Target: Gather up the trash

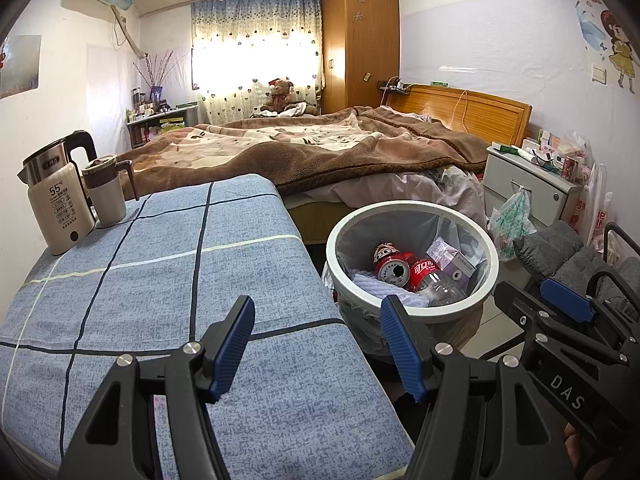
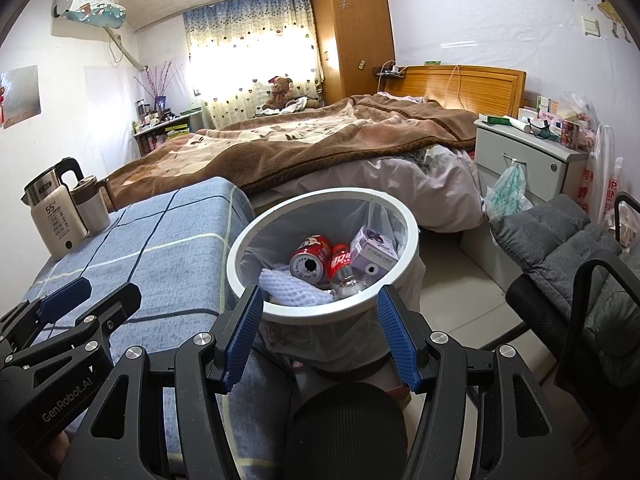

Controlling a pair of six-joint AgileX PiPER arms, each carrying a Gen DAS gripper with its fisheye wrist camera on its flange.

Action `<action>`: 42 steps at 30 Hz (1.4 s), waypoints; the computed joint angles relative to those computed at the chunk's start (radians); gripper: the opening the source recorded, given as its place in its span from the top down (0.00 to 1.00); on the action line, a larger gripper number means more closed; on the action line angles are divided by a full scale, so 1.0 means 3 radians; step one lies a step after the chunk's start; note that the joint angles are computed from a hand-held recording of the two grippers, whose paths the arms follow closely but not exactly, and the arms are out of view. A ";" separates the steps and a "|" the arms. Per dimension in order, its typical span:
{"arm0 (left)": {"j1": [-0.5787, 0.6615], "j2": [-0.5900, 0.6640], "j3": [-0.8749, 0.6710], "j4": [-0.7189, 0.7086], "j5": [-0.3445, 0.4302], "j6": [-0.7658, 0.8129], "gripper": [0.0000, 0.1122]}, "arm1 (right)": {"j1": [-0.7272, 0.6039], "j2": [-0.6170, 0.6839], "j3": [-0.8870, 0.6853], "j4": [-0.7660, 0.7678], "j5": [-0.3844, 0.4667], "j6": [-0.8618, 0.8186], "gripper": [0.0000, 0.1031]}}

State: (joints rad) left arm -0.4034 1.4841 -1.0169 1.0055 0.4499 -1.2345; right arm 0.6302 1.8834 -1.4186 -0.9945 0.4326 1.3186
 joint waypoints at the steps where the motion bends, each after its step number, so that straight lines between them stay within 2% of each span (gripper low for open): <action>1: 0.0004 0.0001 -0.0001 -0.0008 0.0000 0.0005 0.40 | 0.0005 -0.0002 0.0000 0.0001 0.0005 0.0000 0.42; 42: 0.0055 -0.0034 0.0061 -0.0037 -0.0058 0.0047 0.40 | 0.0021 0.0013 -0.0009 -0.0030 0.0003 0.0041 0.42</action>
State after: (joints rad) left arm -0.3869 1.4740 -0.9985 0.9943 0.4326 -1.2205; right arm 0.6364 1.8874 -1.4211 -1.0035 0.4336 1.3308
